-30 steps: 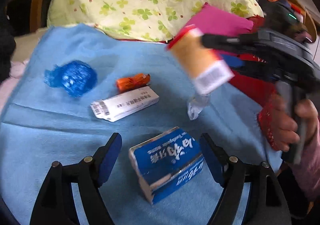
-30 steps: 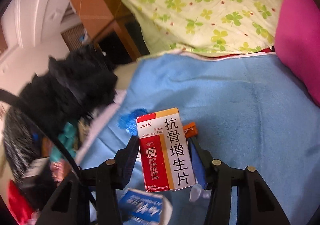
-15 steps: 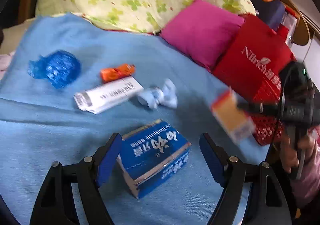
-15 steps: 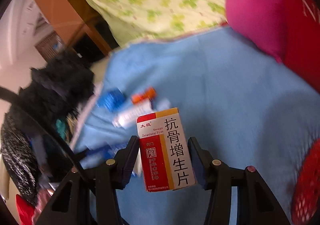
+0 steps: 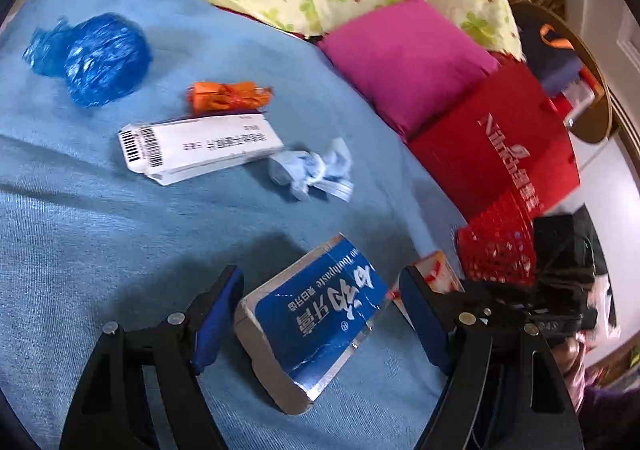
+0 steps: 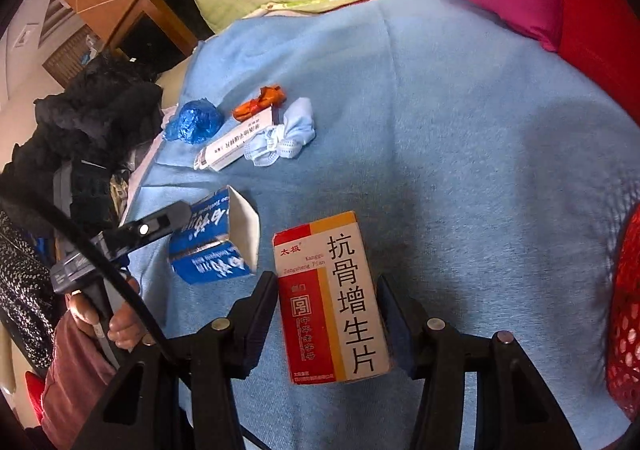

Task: Collect trash
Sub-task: 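Grasp the blue toothpaste box with the left tool while the right tool holds the medicine box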

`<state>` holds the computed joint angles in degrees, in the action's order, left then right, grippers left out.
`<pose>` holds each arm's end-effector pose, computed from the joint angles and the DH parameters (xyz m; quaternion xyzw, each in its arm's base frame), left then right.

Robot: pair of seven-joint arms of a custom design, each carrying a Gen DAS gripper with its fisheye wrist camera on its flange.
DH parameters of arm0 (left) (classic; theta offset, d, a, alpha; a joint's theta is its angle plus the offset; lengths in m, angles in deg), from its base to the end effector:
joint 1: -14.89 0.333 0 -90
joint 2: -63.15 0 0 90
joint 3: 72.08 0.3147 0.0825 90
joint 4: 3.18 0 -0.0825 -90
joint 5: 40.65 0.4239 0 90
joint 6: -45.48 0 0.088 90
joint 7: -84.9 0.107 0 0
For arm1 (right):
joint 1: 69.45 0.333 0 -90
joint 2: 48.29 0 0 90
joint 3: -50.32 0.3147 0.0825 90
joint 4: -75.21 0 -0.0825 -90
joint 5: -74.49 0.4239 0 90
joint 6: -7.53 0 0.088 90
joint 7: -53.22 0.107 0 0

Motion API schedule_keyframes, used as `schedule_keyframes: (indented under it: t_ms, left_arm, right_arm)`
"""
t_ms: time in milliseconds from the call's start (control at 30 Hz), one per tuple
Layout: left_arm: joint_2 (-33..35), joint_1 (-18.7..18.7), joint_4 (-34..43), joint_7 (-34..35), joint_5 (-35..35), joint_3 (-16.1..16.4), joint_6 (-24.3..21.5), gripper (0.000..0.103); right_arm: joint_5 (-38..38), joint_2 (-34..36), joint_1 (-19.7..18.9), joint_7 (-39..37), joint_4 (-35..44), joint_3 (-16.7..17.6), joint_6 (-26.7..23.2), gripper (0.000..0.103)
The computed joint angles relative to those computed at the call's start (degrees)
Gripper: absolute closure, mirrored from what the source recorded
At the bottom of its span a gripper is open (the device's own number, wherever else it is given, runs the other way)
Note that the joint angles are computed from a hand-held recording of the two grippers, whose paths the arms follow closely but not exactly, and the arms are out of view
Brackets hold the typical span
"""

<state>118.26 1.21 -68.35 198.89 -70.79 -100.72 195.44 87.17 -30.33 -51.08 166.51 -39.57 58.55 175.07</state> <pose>0.7230 -0.4362 0.3014 0.4806 -0.7591 0.4217 0.1223 0.6120 0.2853 0.3425 -0.6156 0.7262 -0.0313 0.3045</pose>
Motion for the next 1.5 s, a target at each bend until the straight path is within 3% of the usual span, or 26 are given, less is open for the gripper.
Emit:
schedule_keyframes:
  t_ms: [100,167,300,600,667,767,833,900,1100,1233,1300,1367,1433,1500]
  left_arm:
    - [-2.3,0.5,-3.2,1.1,0.2,-0.3,-0.9,0.023]
    - [-3.7,-0.8,-4.8,0.1,1.4,1.1,-0.1,0.023]
    - [-8.8,-2.4,-12.0,-0.3,4.7,2.9,4.9,0.022]
    - [-12.3,-12.2,-16.5,-15.2,21.3,14.3,11.0,0.022]
    - [-12.2,-14.2,-16.6,-18.3,24.7,16.3,12.0,0.022]
    - [-12.9,-14.7,-18.5,-20.3,28.3,16.6,14.6,0.023]
    - [-13.3,-15.0,-19.6,-22.4,30.1,16.9,16.8,0.034]
    - [-13.5,-15.1,-20.4,-24.9,31.2,17.0,18.4,0.035]
    - [-15.9,-20.7,-24.9,-36.8,35.9,23.7,24.3,0.037]
    - [-18.3,-25.5,-28.1,-44.8,38.9,28.6,27.5,0.038]
    - [-19.5,-28.4,-28.9,-48.5,40.5,31.6,27.8,0.037]
    - [-20.8,-31.2,-29.4,-51.8,42.5,34.7,27.9,0.038]
    - [-21.6,-34.2,-29.1,-55.1,44.9,38.1,28.2,0.037]
    - [-22.1,-37.5,-28.3,-58.7,47.2,41.8,28.1,0.037]
  right_arm:
    - [0.6,1.3,-0.7,-1.5,1.3,0.9,-0.8,0.044]
    - [2.4,1.8,-1.7,-3.2,1.9,2.0,-1.2,0.043]
    - [2.9,1.0,-1.4,-3.5,1.1,1.1,-2.0,0.038]
    - [1.3,-0.3,-0.5,-3.5,-0.4,-0.3,-1.7,0.038]
    - [-0.5,-0.5,0.3,-2.4,-0.7,-1.3,-1.0,0.048]
    - [-2.4,-1.0,1.1,-1.6,-1.1,-2.0,-0.1,0.05]
    - [-3.1,-1.3,1.0,-1.2,-1.4,-2.0,0.1,0.05]
    - [-3.5,-1.9,0.9,-0.9,-2.1,-1.9,1.1,0.05]
    - [-5.3,-5.4,1.2,1.1,-6.8,-2.6,9.1,0.05]
    - [-7.5,-8.1,2.9,3.7,-10.5,-5.0,17.0,0.05]
    - [-8.3,-9.2,8.3,4.5,-12.2,-10.7,21.3,0.05]
    - [-3.0,-10.6,15.7,-0.4,-14.2,-17.0,26.6,0.05]
    - [3.2,-11.7,19.1,-6.6,-15.7,-18.9,31.3,0.05]
    - [7.2,-12.8,19.7,-10.6,-17.1,-18.4,35.4,0.05]
